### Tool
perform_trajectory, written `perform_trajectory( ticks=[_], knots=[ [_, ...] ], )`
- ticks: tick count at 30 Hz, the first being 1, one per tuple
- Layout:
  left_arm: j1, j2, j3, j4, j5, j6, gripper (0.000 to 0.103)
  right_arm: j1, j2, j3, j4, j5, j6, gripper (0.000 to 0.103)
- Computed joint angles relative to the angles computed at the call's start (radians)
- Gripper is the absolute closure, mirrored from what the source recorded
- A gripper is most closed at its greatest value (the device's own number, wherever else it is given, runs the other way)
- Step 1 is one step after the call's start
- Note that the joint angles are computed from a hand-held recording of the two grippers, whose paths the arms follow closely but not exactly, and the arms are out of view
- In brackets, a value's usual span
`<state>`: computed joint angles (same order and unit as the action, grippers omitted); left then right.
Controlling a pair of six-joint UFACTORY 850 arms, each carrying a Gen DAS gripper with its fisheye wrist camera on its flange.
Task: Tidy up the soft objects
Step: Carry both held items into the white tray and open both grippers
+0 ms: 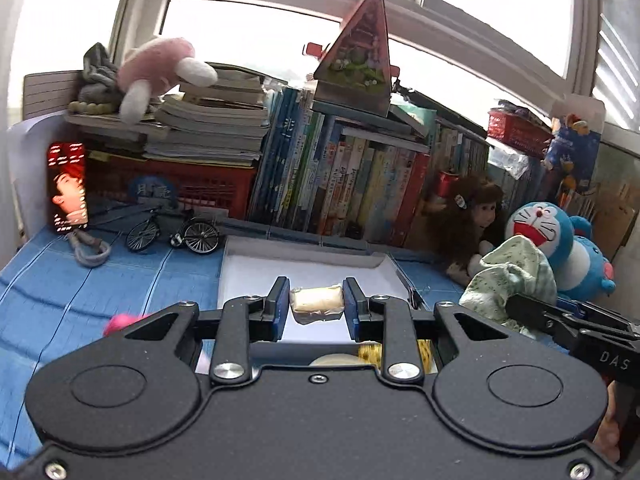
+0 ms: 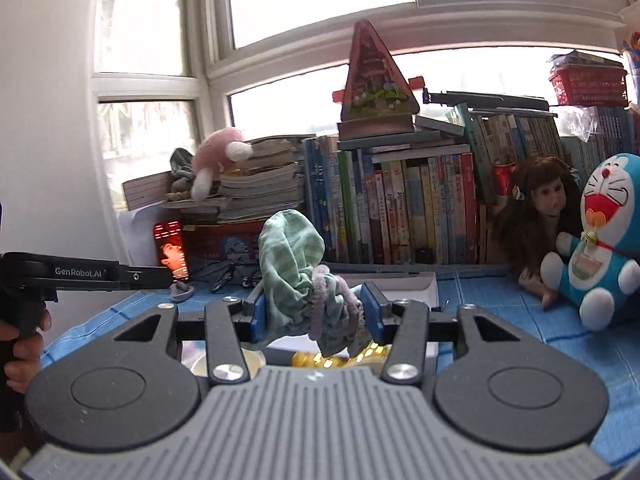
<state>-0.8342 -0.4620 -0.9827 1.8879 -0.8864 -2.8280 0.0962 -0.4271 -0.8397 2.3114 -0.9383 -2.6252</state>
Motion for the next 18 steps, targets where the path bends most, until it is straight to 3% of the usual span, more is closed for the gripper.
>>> perform_trajectory(
  ticks=[3,7,9,12,18],
  knots=[
    [0.059,-0.029,-0.078,0.000,0.111,0.070,0.076,0.023,-0.046,-0.100,-0.040,0.109,0.068,0.051],
    [0.160,-0.092,-0.196,-0.020,0.324,0.123,0.076,0.065,-0.128,-0.236,-0.069,0.239,0.113,0.051],
    [0.194,-0.137,-0.257,-0.079,0.381,0.193,0.076,0.085,-0.165,-0.291,-0.072,0.305,0.116,0.051],
    [0.227,-0.206,-0.341,-0.210,0.424,0.335,0.076,0.101,-0.227,-0.382,-0.190,0.387,0.266,0.051],
    [0.286,-0.328,-0.474,-0.473,0.519,0.598,0.076,0.121,-0.337,-0.526,-0.370,0.486,0.515,0.051]
  ],
)
